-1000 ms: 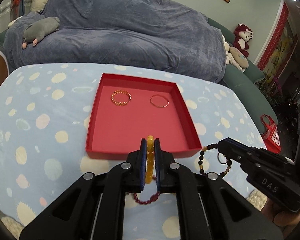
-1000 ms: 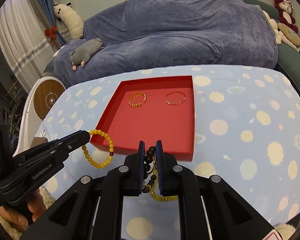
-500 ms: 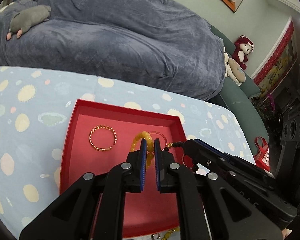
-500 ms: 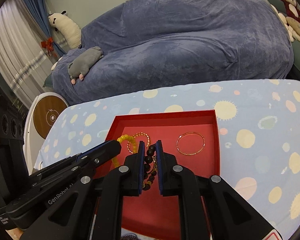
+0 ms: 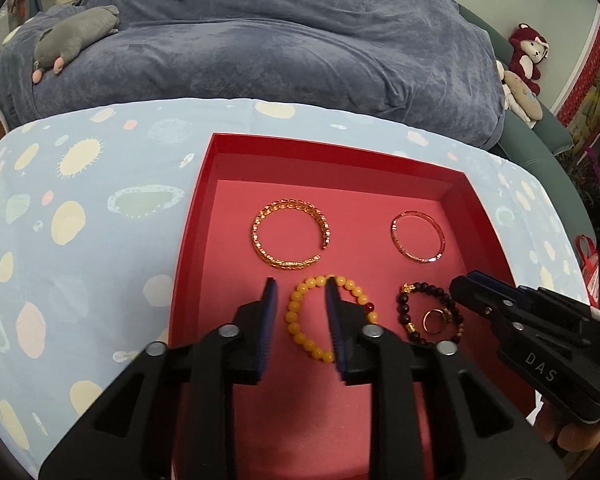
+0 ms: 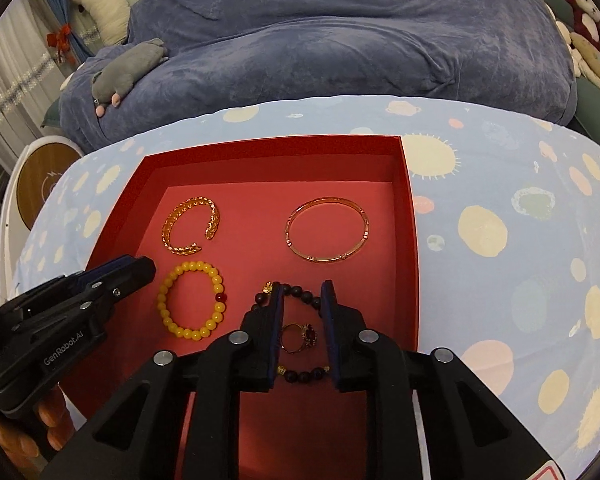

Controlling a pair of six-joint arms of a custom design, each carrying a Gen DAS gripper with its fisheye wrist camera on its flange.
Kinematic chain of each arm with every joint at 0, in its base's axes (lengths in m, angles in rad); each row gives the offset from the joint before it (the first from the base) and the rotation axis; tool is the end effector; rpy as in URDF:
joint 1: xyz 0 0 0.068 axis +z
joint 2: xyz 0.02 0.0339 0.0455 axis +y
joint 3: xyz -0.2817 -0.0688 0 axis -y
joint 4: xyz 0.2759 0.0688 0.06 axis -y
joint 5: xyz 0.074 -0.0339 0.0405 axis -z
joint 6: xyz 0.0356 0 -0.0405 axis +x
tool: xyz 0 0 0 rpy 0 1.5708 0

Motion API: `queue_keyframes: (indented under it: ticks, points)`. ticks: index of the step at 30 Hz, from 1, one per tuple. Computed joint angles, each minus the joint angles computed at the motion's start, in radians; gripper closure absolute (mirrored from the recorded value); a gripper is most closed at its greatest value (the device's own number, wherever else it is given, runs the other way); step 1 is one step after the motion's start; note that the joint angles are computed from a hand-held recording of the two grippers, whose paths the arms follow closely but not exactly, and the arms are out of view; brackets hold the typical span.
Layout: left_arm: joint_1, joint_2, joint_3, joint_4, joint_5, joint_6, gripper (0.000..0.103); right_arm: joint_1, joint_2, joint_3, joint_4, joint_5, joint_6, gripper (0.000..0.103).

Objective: Organize jewelry
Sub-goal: 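Carry both bead bracelets into the red box and release them, then withdraw both tools from the box toward the remaining bracelets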

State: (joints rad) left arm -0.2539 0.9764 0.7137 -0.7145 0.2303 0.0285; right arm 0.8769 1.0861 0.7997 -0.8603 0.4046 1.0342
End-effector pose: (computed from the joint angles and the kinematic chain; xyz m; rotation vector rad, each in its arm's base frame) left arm 0.1964 -0.0594 0.2431 0.4485 2.5137 -0.3810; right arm 0.1478 0.1558 0.2451 0.3149 2.5517 0.1475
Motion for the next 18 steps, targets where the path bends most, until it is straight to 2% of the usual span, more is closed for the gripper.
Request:
queue_keyframes:
  ticks: [2, 4, 7, 10, 13, 18]
  points:
    - [-0.022, -0.031, -0.005, 0.008, -0.049, 0.001, 0.061, 0.029, -0.002, 0.019, -0.033, 0.043, 0.012, 0.065]
    - [-0.032, -0.061, -0.001, -0.004, -0.071, 0.008, 0.057, 0.061, -0.008, 0.048, -0.073, 0.089, 0.026, 0.061]
    - [-0.027, -0.12, 0.015, -0.049, -0.072, 0.023, 0.057, 0.108, -0.037, 0.09, -0.139, 0.133, 0.058, 0.06]
    - [-0.004, -0.191, 0.039, -0.124, -0.062, 0.032, 0.057, 0.187, -0.066, 0.137, -0.24, 0.192, 0.144, 0.059]
    - [0.034, -0.277, 0.055, -0.213, -0.044, 0.046, 0.055, 0.3, -0.075, 0.192, -0.377, 0.252, 0.287, 0.058]
    - [0.155, -0.441, 0.05, -0.383, 0.008, 0.133, 0.053, 0.587, -0.033, 0.258, -0.646, 0.317, 0.687, 0.056]
